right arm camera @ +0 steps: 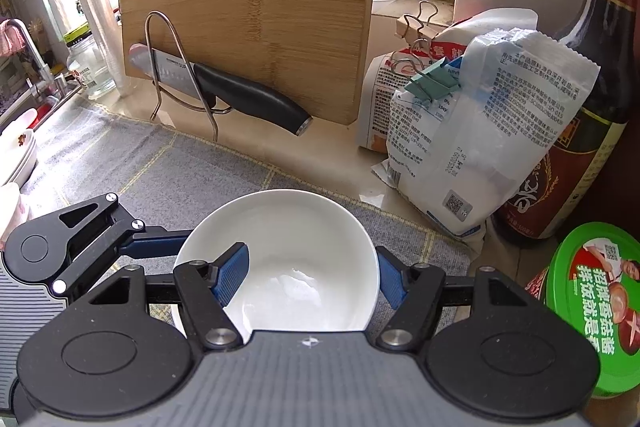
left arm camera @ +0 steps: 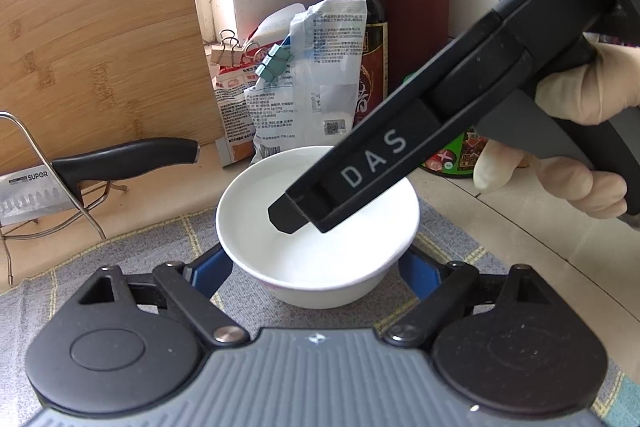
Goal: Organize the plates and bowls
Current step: 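Carry the pink-flower bowl with the right gripper toward the stacked white bowls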
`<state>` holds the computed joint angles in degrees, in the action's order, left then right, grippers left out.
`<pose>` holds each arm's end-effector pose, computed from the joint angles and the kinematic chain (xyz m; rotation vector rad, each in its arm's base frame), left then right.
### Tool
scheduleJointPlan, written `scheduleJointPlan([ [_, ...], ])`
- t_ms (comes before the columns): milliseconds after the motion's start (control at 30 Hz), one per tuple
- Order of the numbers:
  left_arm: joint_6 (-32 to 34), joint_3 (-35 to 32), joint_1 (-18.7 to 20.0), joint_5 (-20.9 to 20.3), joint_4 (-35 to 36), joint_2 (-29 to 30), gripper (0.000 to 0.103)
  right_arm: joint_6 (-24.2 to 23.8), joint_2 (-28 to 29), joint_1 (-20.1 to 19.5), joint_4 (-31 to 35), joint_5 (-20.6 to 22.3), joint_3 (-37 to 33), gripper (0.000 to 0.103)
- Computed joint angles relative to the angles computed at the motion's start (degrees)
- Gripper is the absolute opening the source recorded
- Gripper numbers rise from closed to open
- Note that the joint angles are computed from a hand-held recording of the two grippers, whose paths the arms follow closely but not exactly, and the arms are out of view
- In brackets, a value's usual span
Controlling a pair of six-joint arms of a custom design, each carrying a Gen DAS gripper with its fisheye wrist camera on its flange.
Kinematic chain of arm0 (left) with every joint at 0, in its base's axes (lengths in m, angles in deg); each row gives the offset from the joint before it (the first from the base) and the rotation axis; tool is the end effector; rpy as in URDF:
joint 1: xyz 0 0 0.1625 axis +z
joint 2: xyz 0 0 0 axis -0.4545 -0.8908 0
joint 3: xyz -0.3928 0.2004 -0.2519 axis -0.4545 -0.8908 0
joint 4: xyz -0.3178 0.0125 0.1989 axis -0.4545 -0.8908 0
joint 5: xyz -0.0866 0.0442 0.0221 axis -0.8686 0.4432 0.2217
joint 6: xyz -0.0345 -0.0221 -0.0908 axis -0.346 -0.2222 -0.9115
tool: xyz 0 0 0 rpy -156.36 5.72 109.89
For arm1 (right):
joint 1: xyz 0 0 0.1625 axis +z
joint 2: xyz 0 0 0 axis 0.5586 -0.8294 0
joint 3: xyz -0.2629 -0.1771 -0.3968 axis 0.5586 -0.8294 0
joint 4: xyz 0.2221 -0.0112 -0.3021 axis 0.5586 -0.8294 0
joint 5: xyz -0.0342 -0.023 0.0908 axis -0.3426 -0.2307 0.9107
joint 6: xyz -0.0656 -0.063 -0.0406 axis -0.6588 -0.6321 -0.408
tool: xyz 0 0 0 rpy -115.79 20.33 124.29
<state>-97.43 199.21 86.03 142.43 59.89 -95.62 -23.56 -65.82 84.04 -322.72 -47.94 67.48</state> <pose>-0.0119 -0.3344 0.1666 1.4873 2.2994 -0.6855 0.2640 -0.3457 -0.0322 0.5075 -2.4219 0.7448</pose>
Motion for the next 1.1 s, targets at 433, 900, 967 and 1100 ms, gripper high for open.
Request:
scheduleJointPlan([
  [433, -3.4, 1.9, -2.6, -3.3, 7.4, -8.1, 0.089, 3.9, -0.1, 6.2, 2.7, 0.2, 0.0, 0.074],
  [900, 0.2, -0.7, 1.5, -2.2, 22.1, -19.6, 0.089, 15.0, 0.8, 16.1, 13.6, -2.3, -4.9, 0.074],
  [967, 0.7, -1.3, 2.1, -2.2, 24.0, -21.2, 0.089, 16.3, 1.0, 17.2, 15.4, -2.4, -6.1, 0.074],
  [1100, 0.9, -3.1, 4.0, -1.5, 27.7, -24.2, 0.089, 17.5, 1.4, 19.1, 19.0, -2.6, -8.9, 0.074],
])
